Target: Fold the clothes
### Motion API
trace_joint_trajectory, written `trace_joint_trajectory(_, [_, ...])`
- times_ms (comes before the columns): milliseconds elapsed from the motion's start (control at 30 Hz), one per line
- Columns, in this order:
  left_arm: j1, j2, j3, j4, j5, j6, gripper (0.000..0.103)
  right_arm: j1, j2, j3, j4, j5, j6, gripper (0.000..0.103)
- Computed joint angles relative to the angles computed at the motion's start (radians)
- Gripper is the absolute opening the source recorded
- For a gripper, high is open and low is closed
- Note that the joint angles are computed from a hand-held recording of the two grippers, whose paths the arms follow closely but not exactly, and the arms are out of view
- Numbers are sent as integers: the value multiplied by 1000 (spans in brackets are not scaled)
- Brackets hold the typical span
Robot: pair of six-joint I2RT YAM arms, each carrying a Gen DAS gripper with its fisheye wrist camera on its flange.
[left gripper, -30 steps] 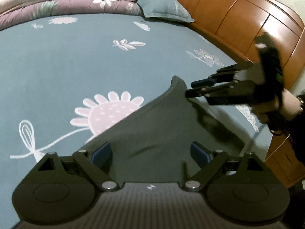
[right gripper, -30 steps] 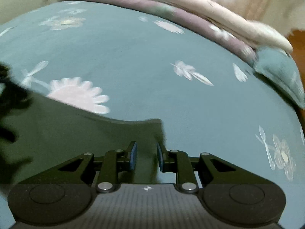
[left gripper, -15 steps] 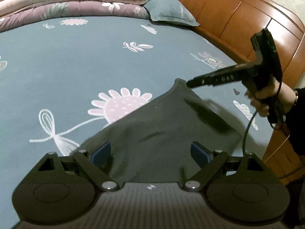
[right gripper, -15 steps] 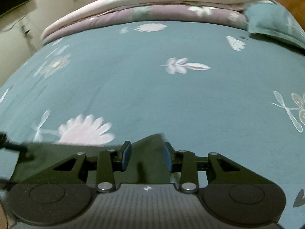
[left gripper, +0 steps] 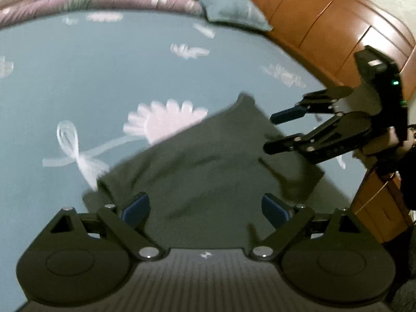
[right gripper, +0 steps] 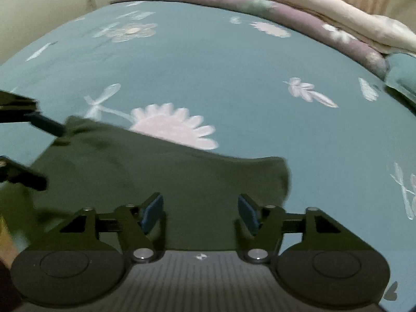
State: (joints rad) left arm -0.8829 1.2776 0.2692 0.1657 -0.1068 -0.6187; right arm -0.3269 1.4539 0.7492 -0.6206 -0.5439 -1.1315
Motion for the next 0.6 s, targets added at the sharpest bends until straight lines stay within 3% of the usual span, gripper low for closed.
trace_joint_trajectory(133, [-57,30,1,-25,-64,-52,93,39,10,-82,81,85,3,72])
trace_joint_trajectory(300, [-119,-56,37,-136,-138,-70,93,16,53,-73,94,80,44,79])
trace_joint_trajectory(433, [-151,-30,72,-107,-127,-43,94,14,42,-95,116,86,37,81])
trace_joint_trajectory(600, [-151,105,102,-51,-70,-69,93,9,55,-90,120,78,34,82])
